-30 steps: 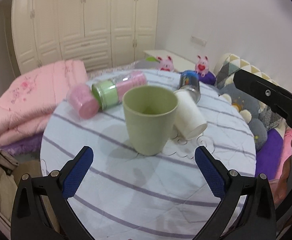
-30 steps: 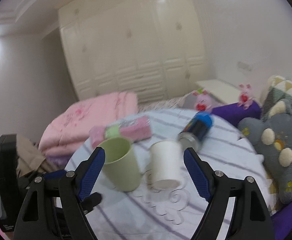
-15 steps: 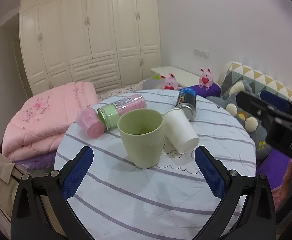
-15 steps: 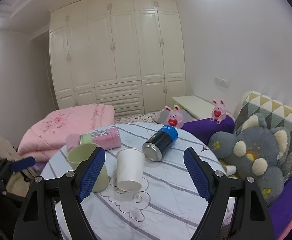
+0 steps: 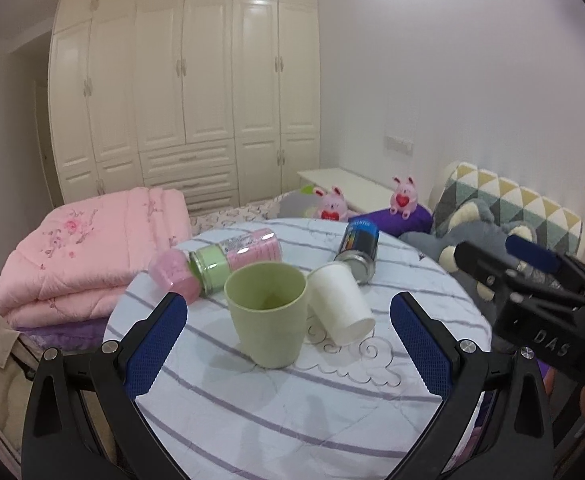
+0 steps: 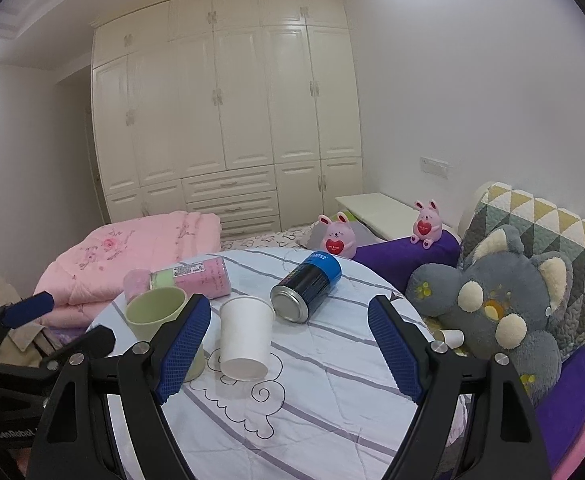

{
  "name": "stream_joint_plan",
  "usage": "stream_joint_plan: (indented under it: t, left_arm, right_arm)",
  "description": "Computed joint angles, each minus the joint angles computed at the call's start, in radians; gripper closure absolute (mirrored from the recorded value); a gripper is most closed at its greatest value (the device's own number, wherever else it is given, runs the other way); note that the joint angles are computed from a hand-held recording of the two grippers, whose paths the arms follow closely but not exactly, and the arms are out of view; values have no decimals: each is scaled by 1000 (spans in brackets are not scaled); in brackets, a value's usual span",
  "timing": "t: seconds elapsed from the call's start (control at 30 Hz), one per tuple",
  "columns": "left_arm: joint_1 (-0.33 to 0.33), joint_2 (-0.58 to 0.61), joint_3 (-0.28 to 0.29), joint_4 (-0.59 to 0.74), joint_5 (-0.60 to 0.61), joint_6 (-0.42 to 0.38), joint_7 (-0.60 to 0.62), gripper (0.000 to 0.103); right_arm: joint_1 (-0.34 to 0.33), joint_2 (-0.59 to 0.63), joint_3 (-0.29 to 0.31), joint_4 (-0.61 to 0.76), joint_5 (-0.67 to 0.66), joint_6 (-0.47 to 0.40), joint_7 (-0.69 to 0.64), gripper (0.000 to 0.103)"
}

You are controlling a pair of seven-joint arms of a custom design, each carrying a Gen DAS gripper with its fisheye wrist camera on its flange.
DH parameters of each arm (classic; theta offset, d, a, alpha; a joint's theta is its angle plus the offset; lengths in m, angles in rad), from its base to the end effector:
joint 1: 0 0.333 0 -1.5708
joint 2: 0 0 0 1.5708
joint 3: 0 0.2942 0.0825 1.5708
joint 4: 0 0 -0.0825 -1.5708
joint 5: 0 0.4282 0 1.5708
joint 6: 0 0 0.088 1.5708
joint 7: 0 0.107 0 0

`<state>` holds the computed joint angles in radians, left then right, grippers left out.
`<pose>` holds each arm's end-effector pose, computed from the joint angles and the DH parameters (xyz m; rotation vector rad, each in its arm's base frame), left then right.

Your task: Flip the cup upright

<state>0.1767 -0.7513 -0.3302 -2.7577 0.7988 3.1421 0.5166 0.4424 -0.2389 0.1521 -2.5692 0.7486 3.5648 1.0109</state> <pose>0.4024 -0.1259 0.4797 -1.5646 1.4912 -0.9421 0.4483 0.2027 0.4287 -1.6749 1.2484 -0.8443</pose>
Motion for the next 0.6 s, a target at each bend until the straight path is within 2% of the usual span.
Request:
stream_joint_plan:
  t: [0.1,0.43,0.6]
  left_arm:
    - [13,-3,-20,6,3,-5,-11,0]
    - [-15,23,10,12,6,-35,-9,0]
    - [-28,42,28,18,5,-47,3,0]
  right_arm:
    - [-2,-3,1,0,5,-9,-3,21]
    - [-6,0,4,1,15,-21,-11,21]
    - [-21,12,26,21,55,-37,-52,21]
